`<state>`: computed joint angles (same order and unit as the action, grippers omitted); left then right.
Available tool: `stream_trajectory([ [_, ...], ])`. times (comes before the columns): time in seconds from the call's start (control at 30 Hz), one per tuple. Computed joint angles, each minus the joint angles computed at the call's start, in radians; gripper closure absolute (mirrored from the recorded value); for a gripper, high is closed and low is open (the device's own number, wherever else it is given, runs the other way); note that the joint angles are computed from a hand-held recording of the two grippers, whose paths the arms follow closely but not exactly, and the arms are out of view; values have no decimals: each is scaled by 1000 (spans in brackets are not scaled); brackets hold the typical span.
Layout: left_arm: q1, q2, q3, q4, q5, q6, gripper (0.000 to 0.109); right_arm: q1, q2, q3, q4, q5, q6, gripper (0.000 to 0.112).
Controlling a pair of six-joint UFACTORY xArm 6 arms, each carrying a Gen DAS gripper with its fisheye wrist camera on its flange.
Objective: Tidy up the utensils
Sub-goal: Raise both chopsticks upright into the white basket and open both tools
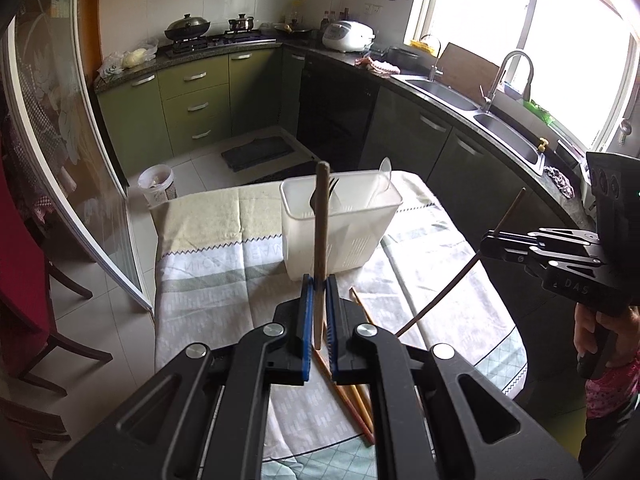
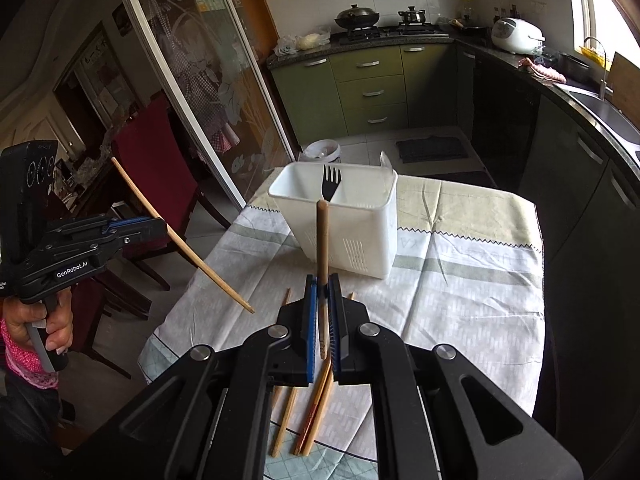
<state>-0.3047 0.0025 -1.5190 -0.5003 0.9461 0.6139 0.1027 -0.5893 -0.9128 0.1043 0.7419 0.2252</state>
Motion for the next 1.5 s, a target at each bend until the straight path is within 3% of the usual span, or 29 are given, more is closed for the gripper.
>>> stream_trajectory([
  [0.2,-9,56,-176,-47,-9,-21,103,-34,45,-139,2,-18,-20,106],
  [0.4,-37,192,-392,-61,-49,-79,102,-63,127,-284,13,-83,-24,106],
  [0.63,-81,371,-556,-22,-114,-142,103,-81,275,-387,-137,-141,71,106],
  [0.83,-92,501,-655,49,-48,-219,102,-101,385,-383,-54,-135,2,106],
  [1.17,-92,520,-623,118,30,-240,102,-87,457,-377,-44,-91,-36,106],
  [1.5,-82,525,-634,119,63,-258,98,-78,391,-326,-65,-119,5,104],
])
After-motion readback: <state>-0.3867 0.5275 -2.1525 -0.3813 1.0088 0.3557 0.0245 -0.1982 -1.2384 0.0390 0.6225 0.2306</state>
